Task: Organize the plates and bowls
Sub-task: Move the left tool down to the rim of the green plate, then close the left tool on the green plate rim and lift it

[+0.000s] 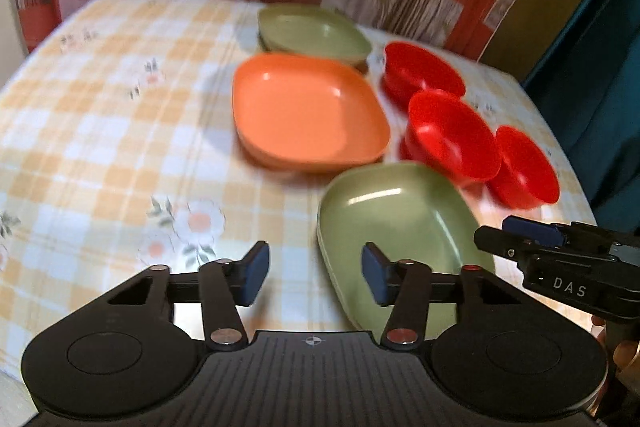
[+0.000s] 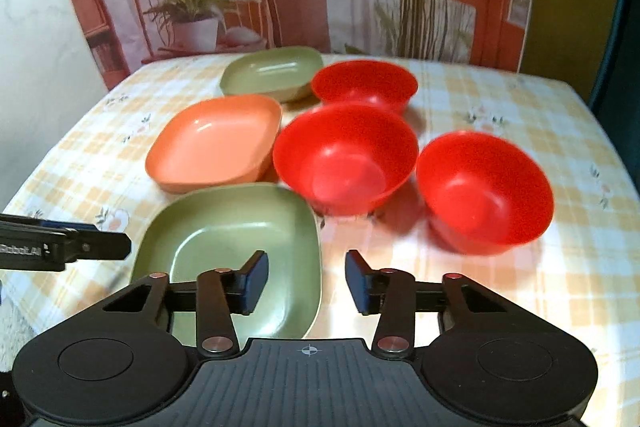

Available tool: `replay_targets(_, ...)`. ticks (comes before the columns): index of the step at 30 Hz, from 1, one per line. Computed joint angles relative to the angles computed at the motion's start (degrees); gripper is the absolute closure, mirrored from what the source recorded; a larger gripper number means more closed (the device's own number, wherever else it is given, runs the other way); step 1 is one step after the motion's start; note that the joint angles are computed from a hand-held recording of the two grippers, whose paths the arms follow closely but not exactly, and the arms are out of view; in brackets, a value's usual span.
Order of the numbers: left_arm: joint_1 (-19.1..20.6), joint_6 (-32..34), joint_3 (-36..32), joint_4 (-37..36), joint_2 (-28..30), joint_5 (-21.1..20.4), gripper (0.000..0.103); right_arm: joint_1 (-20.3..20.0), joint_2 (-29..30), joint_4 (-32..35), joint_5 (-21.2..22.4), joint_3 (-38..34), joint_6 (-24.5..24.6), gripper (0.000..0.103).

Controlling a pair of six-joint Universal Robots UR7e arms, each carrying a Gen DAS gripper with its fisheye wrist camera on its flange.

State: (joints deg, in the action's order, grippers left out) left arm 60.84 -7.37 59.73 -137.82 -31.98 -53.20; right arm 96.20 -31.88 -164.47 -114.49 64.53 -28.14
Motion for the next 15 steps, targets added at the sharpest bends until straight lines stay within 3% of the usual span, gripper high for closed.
replay_targets(9, 0.7, -1.7, -2.5, 7.2, 0.9, -4.3, 0.071, -0.5, 0.0, 1.6, 0.5, -0.2, 0.0, 0.075)
replay_targets(15, 0.8, -0.7, -1.9, 6.9, 1.0, -5.2, 0.083, -0.7, 1.1, 1.5, 0.8, -1.7, -1.2, 0.079)
